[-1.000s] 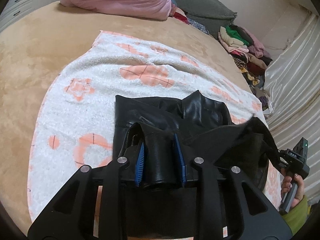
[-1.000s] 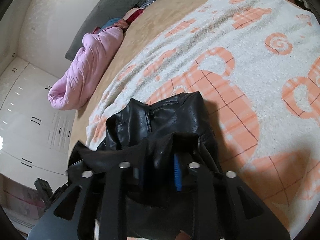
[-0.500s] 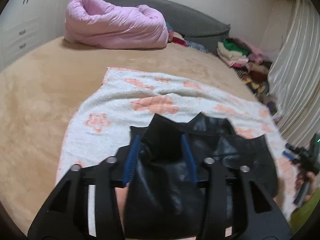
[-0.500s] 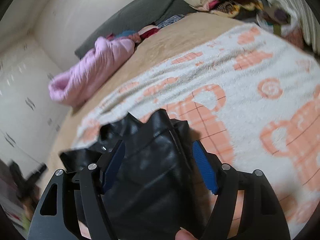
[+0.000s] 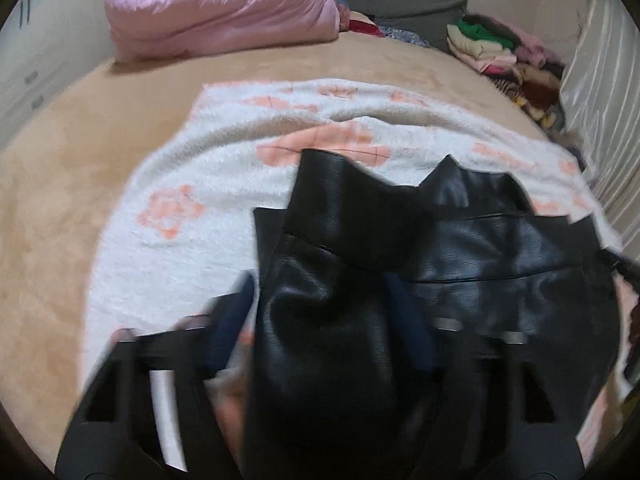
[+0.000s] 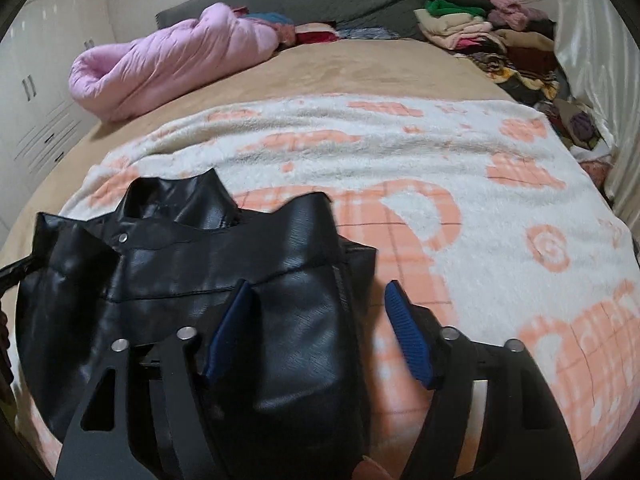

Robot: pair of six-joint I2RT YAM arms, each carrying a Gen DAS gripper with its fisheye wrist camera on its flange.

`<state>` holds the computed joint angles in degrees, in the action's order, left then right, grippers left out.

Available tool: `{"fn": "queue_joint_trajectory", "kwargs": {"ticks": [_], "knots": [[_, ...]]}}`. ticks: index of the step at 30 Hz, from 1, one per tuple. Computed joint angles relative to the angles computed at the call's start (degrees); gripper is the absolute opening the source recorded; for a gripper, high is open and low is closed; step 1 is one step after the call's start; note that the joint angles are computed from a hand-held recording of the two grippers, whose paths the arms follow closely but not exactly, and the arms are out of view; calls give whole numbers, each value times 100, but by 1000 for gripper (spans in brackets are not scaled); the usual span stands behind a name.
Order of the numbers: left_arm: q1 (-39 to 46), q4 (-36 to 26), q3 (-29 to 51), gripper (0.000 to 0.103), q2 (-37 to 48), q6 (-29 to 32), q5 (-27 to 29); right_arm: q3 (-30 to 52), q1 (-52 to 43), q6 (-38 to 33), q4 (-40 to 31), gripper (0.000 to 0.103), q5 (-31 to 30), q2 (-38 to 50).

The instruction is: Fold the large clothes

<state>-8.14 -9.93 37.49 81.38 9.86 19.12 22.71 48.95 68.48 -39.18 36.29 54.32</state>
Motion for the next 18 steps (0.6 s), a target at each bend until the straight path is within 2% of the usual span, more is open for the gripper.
{"fn": "queue_joint_trajectory", "kwargs": {"ticks": [1, 2, 3, 4, 6, 8, 10, 13, 16, 18], "knots": [[-36, 86, -53, 34, -29, -65, -87, -57, -88, -187, 175, 45, -56, 6], [-84, 230, -155, 23, -105, -65, -214, -38, -74, -158, 164, 37, -5, 95], [-80, 321, -233, 11, -180, -31, -220, -8, -28, -111, 127, 21, 82, 199], [-49, 370, -291, 7, -282, -11, -186, 28, 97, -8, 28, 17, 230, 257], [178, 233, -254, 4, -538, -49, 147, 95, 409, 389, -323, 14, 489, 70], [334, 70, -130, 4, -701, -84, 489, 101, 579, 703, -712, 14, 696, -620], [297, -9, -2, 4, -844, -112, 530, 46, 456, 727, -864, 14, 851, -1451], [55, 85, 221, 4, -737, -324, 314, -123, -364, 128, -375, 14, 476, -2065], [-272, 277, 423, 4, -235, -406, -104, -306, -1177, -525, 364, 14, -50, -1675], [-416, 420, 498, 4, 154, -429, -361, -446, -1523, -685, 755, 14, -321, -1360]]}}
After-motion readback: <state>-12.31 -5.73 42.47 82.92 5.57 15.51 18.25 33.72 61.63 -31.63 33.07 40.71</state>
